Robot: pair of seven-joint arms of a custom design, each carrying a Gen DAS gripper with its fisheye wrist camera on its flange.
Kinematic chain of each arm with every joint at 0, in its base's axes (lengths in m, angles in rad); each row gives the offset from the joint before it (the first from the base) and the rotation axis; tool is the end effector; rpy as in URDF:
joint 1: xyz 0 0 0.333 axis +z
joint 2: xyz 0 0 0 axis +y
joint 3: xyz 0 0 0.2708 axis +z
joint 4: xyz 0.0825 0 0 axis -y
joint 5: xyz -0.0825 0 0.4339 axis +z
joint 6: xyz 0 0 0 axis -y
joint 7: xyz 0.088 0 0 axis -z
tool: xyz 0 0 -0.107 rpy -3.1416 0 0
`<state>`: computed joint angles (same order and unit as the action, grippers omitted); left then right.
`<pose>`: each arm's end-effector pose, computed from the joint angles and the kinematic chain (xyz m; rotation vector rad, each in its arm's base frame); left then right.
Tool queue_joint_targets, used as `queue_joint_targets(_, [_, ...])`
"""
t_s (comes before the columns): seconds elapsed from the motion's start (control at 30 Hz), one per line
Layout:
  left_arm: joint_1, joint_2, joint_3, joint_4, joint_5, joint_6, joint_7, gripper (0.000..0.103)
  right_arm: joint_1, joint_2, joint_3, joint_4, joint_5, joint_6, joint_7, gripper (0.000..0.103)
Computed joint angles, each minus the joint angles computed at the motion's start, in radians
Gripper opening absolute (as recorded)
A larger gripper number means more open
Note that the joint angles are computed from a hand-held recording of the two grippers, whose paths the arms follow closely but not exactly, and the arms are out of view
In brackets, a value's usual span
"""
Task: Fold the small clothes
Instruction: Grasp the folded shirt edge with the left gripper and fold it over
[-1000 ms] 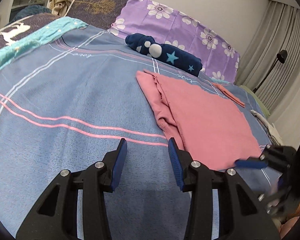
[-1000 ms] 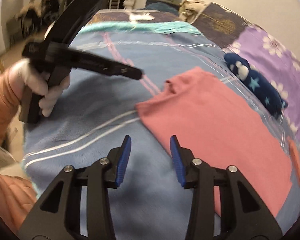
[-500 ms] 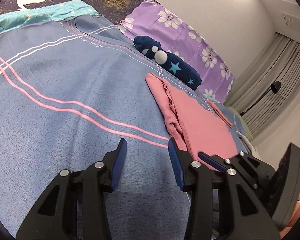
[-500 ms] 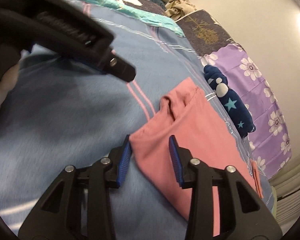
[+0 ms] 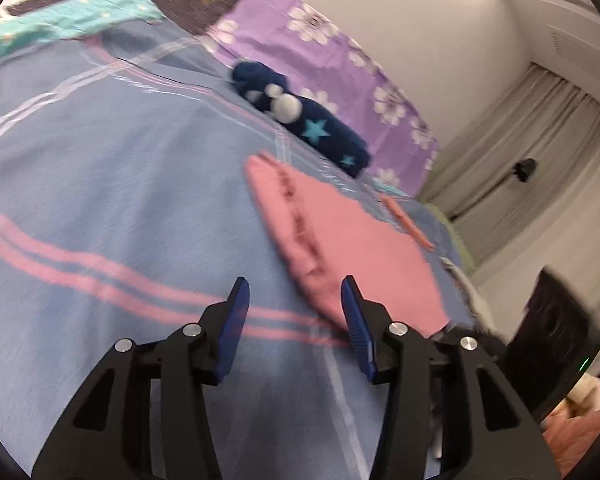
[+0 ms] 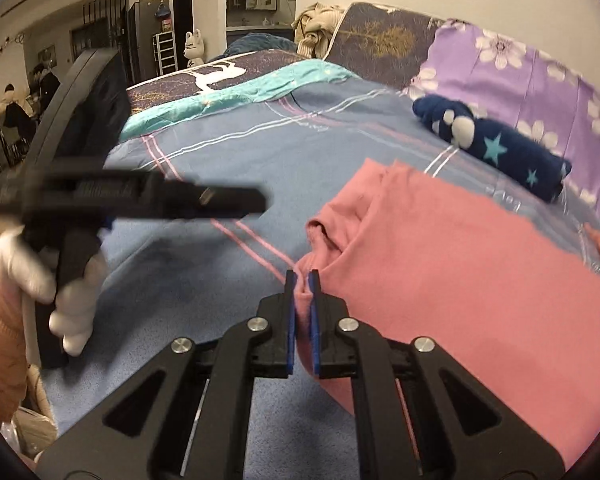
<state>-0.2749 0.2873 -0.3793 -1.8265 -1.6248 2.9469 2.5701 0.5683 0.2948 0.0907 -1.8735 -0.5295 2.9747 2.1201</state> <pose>0.5799 -0.3466 0.3557 1.7760 -1.8978 1.5760 0.5310 0.4505 0.3756 -2.0835 1.1249 -0.5100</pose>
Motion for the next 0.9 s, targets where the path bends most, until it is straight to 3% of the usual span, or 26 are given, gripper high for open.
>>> queue_joint_targets(0.07, [-0.003,0.053,0.016,0.058,0.147,-0.065,-0.125,0.049,0.022,-0.002,-0.019,-0.004,-0.032,0.001,0.031,0.006])
queue_joint_targets(0.13, [-0.031,0.12,0.049,0.13,0.374,-0.085,-0.324,0.049,0.049,-0.011,-0.046,-0.012,-0.09,0.004,0.089,0.006])
queue_joint_targets(0.23, [-0.079,0.231,0.115,0.267,0.64,-0.166,-0.561,0.049,0.025,-0.02,-0.024,-0.023,-0.075,0.014,0.093,0.006])
queue_joint_targets(0.37, [-0.068,0.417,0.1,0.515,0.75,-0.277,-0.657,0.049,0.012,-0.006,0.0,-0.011,-0.042,-0.009,0.06,0.006])
queue_joint_targets(0.53, [-0.11,0.604,0.124,0.786,0.914,-0.291,-0.815,0.051,0.004,0.008,0.011,0.002,-0.015,-0.023,0.03,0.006])
queue_joint_targets(0.6, [-0.127,0.662,0.138,0.875,0.964,-0.299,-0.875,0.031,-0.005,0.01,0.021,0.001,0.009,-0.023,0.007,0.006])
queue_joint_targets(0.63, [-0.129,0.69,0.137,0.921,0.996,-0.308,-0.907,0.01,-0.008,0.009,0.025,0.0,0.019,-0.023,-0.003,0.006])
queue_joint_targets(0.7, [-0.097,0.683,0.079,0.907,1.024,-0.282,-0.892,0.01,-0.016,0.0,0.03,-0.01,0.039,0.003,-0.02,0.006])
queue_joint_targets(0.73, [-0.103,0.637,0.091,0.848,0.99,-0.238,-0.832,0.01,-0.008,-0.009,0.02,-0.019,0.029,0.017,-0.012,0.006])
queue_joint_targets(0.77, [-0.09,0.624,0.069,0.824,1.025,-0.214,-0.828,0.01,0.0,-0.013,0.009,-0.02,0.012,0.029,-0.007,0.006])
queue_joint_targets(0.83, [-0.123,0.639,0.12,0.854,1.12,-0.244,-0.902,0.011,-0.016,-0.003,0.029,-0.008,0.037,0.015,-0.05,0.006])
queue_joint_targets(0.9, [-0.139,0.691,0.146,0.921,1.209,-0.304,-1.001,0.015,-0.078,0.033,0.109,0.023,0.165,-0.055,-0.172,0.006])
